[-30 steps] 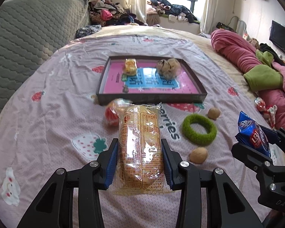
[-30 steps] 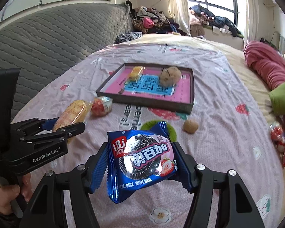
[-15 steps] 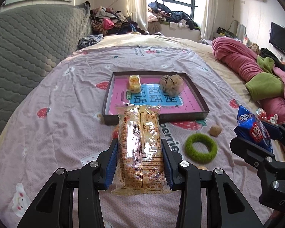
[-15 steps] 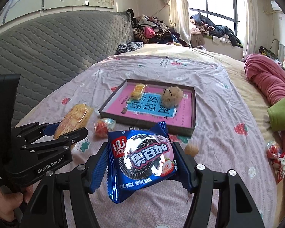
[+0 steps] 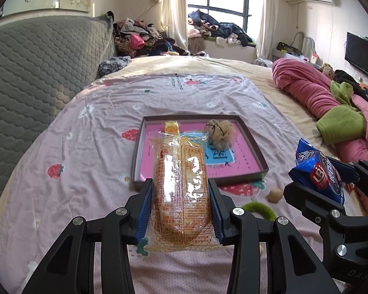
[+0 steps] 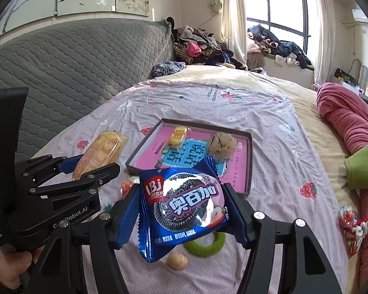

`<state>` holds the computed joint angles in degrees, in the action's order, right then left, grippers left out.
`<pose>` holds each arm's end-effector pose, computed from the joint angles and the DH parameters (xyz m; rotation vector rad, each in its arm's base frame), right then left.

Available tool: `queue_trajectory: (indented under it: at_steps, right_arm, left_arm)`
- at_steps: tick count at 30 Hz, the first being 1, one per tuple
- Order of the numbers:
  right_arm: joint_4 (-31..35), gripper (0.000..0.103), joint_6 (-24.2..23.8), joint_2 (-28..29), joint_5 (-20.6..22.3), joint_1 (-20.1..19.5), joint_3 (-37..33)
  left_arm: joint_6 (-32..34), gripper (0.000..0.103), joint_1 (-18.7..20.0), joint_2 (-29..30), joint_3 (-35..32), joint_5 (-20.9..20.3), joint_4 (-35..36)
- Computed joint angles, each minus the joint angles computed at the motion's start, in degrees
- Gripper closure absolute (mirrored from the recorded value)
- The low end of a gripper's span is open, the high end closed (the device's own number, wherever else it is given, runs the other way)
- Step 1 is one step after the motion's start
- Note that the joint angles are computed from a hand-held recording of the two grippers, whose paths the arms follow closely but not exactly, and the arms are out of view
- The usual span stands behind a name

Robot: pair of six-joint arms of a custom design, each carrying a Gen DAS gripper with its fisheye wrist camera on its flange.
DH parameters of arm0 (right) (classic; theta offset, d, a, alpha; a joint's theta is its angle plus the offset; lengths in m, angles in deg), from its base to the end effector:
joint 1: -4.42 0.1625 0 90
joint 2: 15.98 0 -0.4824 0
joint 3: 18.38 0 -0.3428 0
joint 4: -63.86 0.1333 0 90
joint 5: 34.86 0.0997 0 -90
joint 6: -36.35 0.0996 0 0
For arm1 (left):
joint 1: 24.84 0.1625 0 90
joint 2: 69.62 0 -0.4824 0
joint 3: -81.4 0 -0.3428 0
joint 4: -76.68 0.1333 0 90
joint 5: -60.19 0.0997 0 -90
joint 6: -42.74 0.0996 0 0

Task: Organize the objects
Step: 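Lift and carry the wafer bag and cookie packet toward the tray, then lower the wafer bag into the tray with left tool while right tool lowers the cookie packet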

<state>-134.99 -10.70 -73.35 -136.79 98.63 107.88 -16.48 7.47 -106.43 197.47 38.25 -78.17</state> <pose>0.1508 -0.5129 0.2383 1.0324 -2.3796 0.7784 -0.3336 -0.4780 0.0539 0.1512 2.1027 -1.0699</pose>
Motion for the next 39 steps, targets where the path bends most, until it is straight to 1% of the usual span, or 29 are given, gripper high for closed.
queue_trajectory:
  at_steps: [2,9,16,19,21,23,28,33,38,39]
  right_arm:
    - [1.0,0.038,0.3,0.3,-0.3,0.5,-1.1]
    - [2.7,0.038,0.7,1.8,-0.6,1.1,-4.8]
    - [4.2,0.038,0.9,3.3,0.3,1.0,-9.3]
    - [5.8,0.038,1.6,4.2,0.8,0.7,-11.8]
    - [6.7,0.038,1.8,5.2,0.5,0.6,-13.6]
    - [7.5,0.038,2.1,6.2,0.7,0.3,-15.4]
    - [9.5,0.038,2.6,8.2,0.7,-0.5,-18.7]
    - [10.8,0.038,2.7,10.6,0.8,-1.3,-22.1]
    - [12.7,0.038,2.8,13.2,0.3,-2.2,-25.4]
    - [13.0,0.038,2.8,13.9,0.2,-2.4,-26.1]
  left_arm:
    - [0.5,0.059,0.3,-0.1,-0.7,0.3,0.8]
    - [5.4,0.059,2.1,0.4,-3.1,0.7,-1.5]
    - [11.2,0.059,4.6,1.0,-6.0,1.5,-4.1]
    - [13.8,0.059,5.9,1.6,-8.2,1.6,-4.0]
    - [16.9,0.059,6.9,2.4,-9.5,1.1,-6.3]
    - [19.0,0.059,7.5,3.0,-10.7,1.1,-7.5]
    - [25.1,0.059,10.1,5.0,-14.8,-0.6,-10.4]
    - [28.8,0.059,12.5,7.0,-17.9,-1.8,-12.6]
    - [31.1,0.059,14.9,8.7,-20.1,-2.7,-14.1]
    - [32.1,0.059,15.7,9.3,-20.6,-3.2,-15.3]
